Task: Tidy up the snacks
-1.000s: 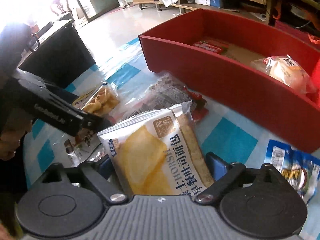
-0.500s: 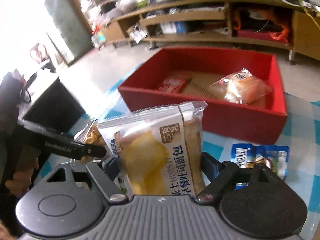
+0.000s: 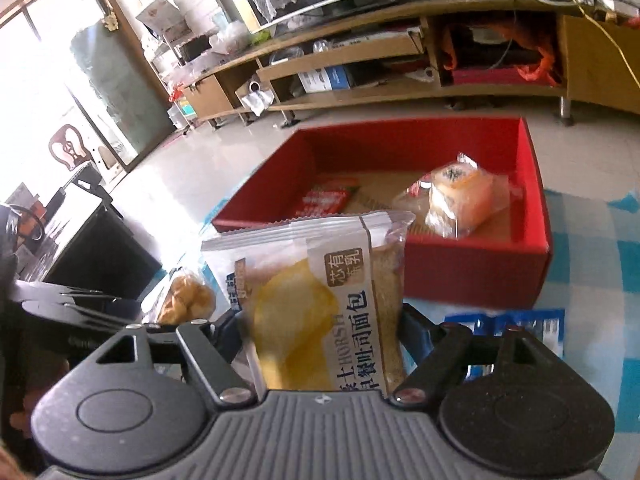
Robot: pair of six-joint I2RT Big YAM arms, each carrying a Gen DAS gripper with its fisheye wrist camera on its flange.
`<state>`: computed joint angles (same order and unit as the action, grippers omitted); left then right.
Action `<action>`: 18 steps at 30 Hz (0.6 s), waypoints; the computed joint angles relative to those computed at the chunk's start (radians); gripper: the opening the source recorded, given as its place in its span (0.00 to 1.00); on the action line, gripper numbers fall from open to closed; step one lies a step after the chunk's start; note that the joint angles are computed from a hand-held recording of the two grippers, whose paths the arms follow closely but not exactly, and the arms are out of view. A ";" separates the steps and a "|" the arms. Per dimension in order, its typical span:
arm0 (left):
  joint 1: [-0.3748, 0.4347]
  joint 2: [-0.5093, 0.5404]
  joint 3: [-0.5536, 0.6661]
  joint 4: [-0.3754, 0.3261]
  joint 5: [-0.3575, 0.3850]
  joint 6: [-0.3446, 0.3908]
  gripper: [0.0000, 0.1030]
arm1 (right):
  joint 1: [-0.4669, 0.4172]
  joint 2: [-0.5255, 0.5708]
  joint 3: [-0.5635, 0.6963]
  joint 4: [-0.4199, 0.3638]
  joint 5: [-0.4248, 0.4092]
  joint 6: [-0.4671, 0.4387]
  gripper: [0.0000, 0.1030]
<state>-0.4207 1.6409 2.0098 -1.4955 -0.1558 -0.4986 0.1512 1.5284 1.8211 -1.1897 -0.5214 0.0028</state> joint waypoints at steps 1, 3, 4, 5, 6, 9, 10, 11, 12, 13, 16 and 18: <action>0.000 0.002 0.003 0.001 0.000 0.001 0.79 | 0.000 0.002 0.003 0.001 0.000 0.003 0.74; 0.000 0.008 0.010 0.001 0.002 0.003 0.79 | 0.000 0.007 0.010 -0.004 -0.001 0.009 0.74; 0.000 0.008 0.012 0.002 0.001 0.003 0.79 | 0.000 0.008 0.012 -0.003 -0.001 0.011 0.74; 0.000 0.010 0.016 0.002 -0.001 0.003 0.79 | 0.001 0.006 0.011 -0.003 0.000 0.012 0.74; -0.001 0.012 0.021 0.002 -0.005 0.003 0.79 | 0.002 0.003 0.009 -0.001 0.001 0.013 0.74; -0.003 0.020 0.034 0.001 -0.013 0.002 0.79 | 0.001 0.002 0.010 0.005 -0.012 0.021 0.74; -0.003 0.023 0.039 0.000 -0.015 0.002 0.79 | 0.000 0.000 0.010 0.008 -0.015 0.024 0.74; -0.005 0.026 0.044 -0.001 -0.018 0.003 0.79 | -0.002 0.000 0.009 0.013 -0.017 0.027 0.74; -0.006 0.029 0.049 -0.001 -0.021 0.004 0.79 | -0.003 -0.001 0.010 0.016 -0.018 0.029 0.74; -0.008 0.034 0.056 -0.001 -0.026 0.007 0.79 | -0.005 -0.001 0.010 0.019 -0.020 0.032 0.74; -0.014 0.043 0.074 0.000 -0.041 0.019 0.79 | -0.012 0.001 0.019 0.030 -0.024 0.049 0.74; -0.017 0.051 0.087 0.000 -0.048 0.023 0.80 | -0.018 0.000 0.019 0.039 -0.027 0.060 0.74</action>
